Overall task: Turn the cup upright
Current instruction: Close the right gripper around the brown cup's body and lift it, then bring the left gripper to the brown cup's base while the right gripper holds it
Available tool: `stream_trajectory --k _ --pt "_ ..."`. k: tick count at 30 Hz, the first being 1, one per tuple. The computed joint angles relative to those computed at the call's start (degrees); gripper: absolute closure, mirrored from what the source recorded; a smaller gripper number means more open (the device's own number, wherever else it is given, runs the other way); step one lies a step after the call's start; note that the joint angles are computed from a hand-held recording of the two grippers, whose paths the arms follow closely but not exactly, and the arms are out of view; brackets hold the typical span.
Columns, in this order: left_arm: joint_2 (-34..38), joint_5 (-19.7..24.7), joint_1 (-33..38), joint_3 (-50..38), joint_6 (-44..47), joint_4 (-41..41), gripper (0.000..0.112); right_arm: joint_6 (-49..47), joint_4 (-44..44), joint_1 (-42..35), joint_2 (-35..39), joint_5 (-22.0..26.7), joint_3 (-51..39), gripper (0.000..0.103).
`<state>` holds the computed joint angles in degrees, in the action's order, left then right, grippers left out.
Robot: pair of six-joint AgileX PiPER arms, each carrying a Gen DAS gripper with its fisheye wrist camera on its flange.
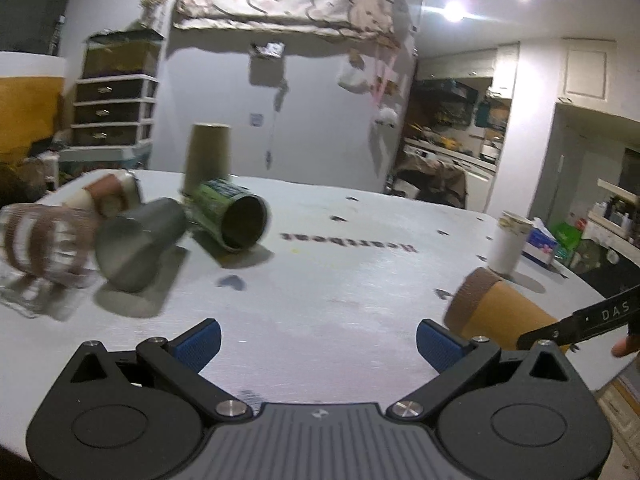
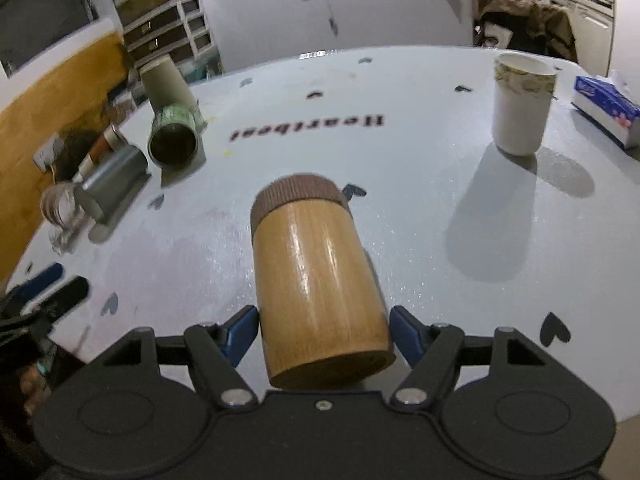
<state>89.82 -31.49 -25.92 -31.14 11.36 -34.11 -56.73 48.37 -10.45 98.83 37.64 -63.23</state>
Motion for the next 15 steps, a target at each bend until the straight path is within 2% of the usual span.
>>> stream_trajectory --k 3,6,9,11,14,15 --pt "2.0 3.8 0.3 -3.6 -2.5 3.2 0.010 1.1 1.7 -1.0 -0.5 1.6 0.6 0.030" --pt "5.7 7.6 -0.1 -8.5 -2.8 4.0 0.011 -4.5 8.0 -4.2 -0.8 5.9 1.5 0.030" --pt "10.1 12.8 0.5 -13.8 -7.5 9.7 0.017 -8.5 12.6 -7.4 -1.2 9.1 3.2 0.031" --pt "12.3 16.2 1.0 -16.9 -9.9 11.9 0.020 -10.5 15.2 -9.7 -0.8 12.1 4.5 0.041" --pt "13.9 18.4 1.8 -19.0 -16.0 17.2 0.021 -13.5 18.9 -11.9 -0.6 14.6 7.5 0.043" --pt "14.1 18.8 1.9 -19.5 -15.7 16.7 0.023 -14.5 20.0 -12.5 -0.9 15.0 8.5 0.043"
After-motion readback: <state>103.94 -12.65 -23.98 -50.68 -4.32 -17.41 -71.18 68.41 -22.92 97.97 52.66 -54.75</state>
